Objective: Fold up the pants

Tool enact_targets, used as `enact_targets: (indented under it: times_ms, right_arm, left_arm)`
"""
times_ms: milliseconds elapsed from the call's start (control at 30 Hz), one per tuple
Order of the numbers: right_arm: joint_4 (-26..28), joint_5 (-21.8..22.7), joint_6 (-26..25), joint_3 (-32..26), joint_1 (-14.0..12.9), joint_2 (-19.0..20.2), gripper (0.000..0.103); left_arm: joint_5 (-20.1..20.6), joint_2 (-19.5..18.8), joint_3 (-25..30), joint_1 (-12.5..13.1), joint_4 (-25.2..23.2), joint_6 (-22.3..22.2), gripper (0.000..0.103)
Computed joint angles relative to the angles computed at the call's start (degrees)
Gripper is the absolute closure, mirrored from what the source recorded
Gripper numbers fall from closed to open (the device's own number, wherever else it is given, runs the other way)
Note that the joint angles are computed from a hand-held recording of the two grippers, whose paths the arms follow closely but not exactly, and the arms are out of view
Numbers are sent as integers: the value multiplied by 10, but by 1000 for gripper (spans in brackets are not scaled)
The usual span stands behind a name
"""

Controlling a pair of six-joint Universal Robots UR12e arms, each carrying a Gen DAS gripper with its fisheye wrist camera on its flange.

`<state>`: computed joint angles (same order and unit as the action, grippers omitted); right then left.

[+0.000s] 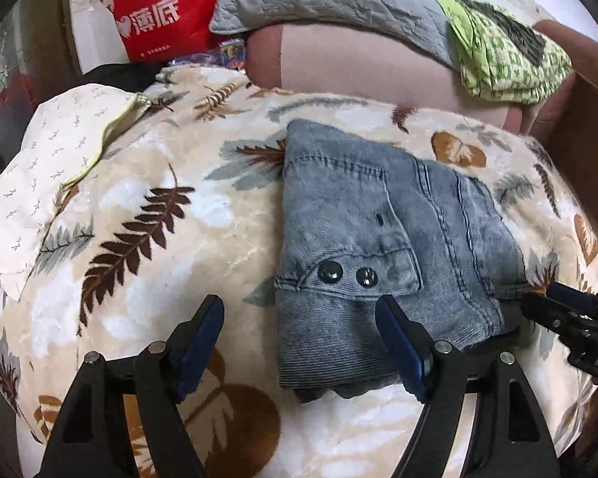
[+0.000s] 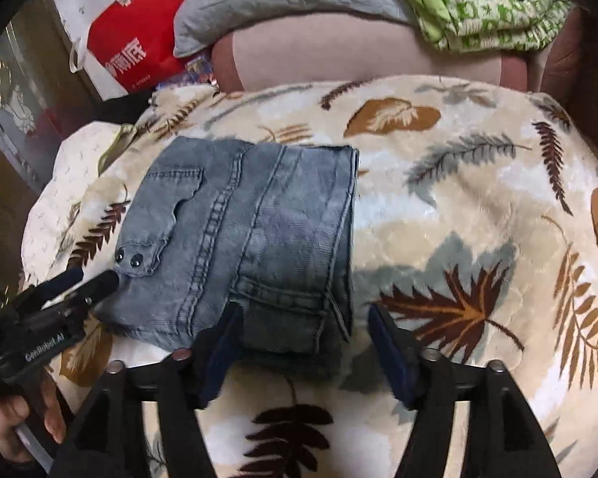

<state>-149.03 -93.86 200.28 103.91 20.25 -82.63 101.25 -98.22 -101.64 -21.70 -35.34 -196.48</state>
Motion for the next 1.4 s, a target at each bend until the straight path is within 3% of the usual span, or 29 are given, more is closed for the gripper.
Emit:
enact_targets:
  times_ms: [133, 233, 367, 667, 767, 900, 1133, 1233, 1400]
  right_arm:
    - [83, 6, -21, -27, 4, 26, 29]
    - [79, 13, -11, -28, 0, 15, 29]
    - [59, -15, -30, -53, -1, 18, 28]
    - [123, -95, -48, -185, -2, 114, 28]
    - [175, -84, -40, -206, -7, 138, 21]
    - [167, -83, -38, -198, -7, 132, 18]
    - [110, -63, -34, -134, 2, 76, 17]
    - [159, -64, -61, -132, 8, 83, 18]
    - [117, -53, -53, -102, 7, 51, 17]
  left_arm:
    - [-4, -3, -4, 1, -8, -5, 24]
    - [-7, -2, -3, 1, -8, -8, 23]
    - [-27, -1, -5, 7, -6, -10, 23]
    - [-60, 0, -12, 20, 2, -23, 17]
    - [-61, -2, -13, 21, 7, -19, 16]
    - [-62, -3, -15, 22, 12, -19, 16]
    - [-72, -2, -15, 26, 8, -28, 15]
    - [-55, -6, -6, 20, -7, -29, 14]
    - [-29, 8, -7, 12, -11, -34, 14]
